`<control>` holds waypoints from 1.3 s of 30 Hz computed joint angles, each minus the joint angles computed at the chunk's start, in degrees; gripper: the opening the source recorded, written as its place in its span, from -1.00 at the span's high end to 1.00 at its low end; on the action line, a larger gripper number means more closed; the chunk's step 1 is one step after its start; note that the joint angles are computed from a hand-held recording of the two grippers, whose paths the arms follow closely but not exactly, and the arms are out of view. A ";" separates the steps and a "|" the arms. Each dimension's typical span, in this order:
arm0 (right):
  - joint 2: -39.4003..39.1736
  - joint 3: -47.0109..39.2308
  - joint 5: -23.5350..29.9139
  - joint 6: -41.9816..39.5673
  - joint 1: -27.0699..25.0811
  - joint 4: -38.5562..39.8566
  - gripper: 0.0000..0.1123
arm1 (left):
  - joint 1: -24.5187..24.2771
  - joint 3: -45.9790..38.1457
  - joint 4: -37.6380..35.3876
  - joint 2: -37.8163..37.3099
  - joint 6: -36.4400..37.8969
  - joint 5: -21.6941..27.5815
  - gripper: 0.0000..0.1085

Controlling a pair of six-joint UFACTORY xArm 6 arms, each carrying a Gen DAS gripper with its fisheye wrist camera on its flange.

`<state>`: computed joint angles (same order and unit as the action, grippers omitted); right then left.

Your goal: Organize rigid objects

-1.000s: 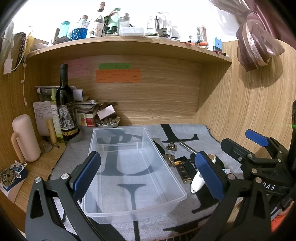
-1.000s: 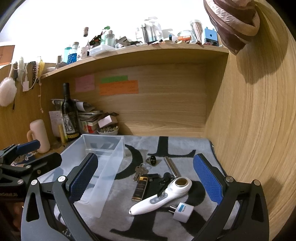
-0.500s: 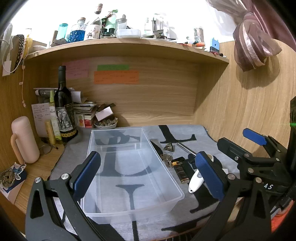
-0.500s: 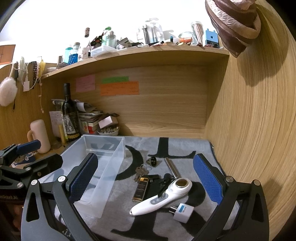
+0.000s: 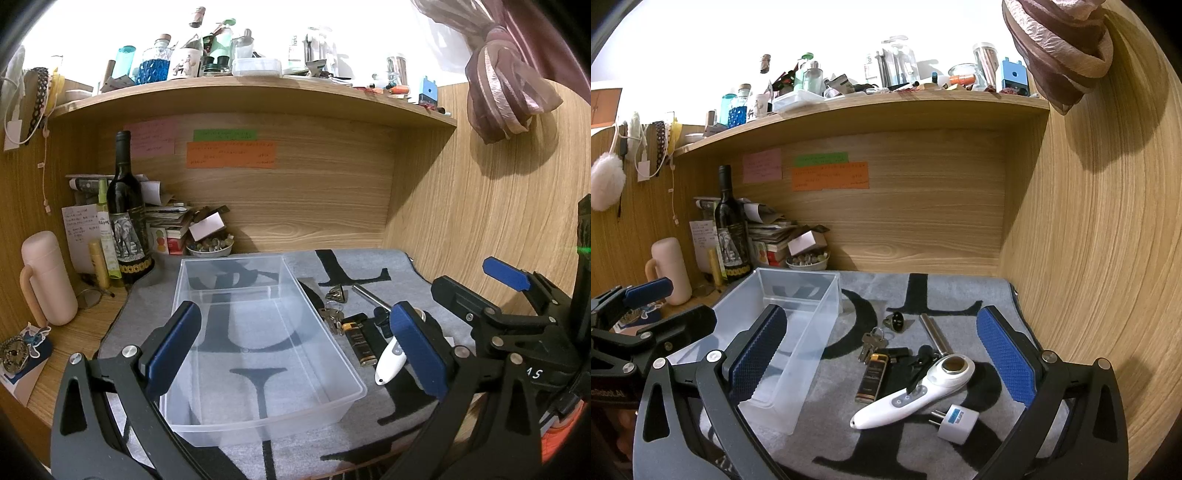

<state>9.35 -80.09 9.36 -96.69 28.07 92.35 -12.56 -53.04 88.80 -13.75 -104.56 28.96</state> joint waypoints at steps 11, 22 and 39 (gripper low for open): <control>0.50 -0.31 -0.24 1.34 0.09 -1.33 -0.83 | 0.03 -0.47 -0.36 0.46 0.19 -0.27 -0.90; 2.89 -1.78 -0.43 7.93 0.22 -8.17 -0.83 | 4.62 -0.53 -1.75 1.37 0.69 -6.70 -0.90; 7.78 -2.48 -3.36 40.36 -3.47 -38.54 -0.53 | 16.08 3.01 -36.94 2.32 35.60 -11.99 -0.02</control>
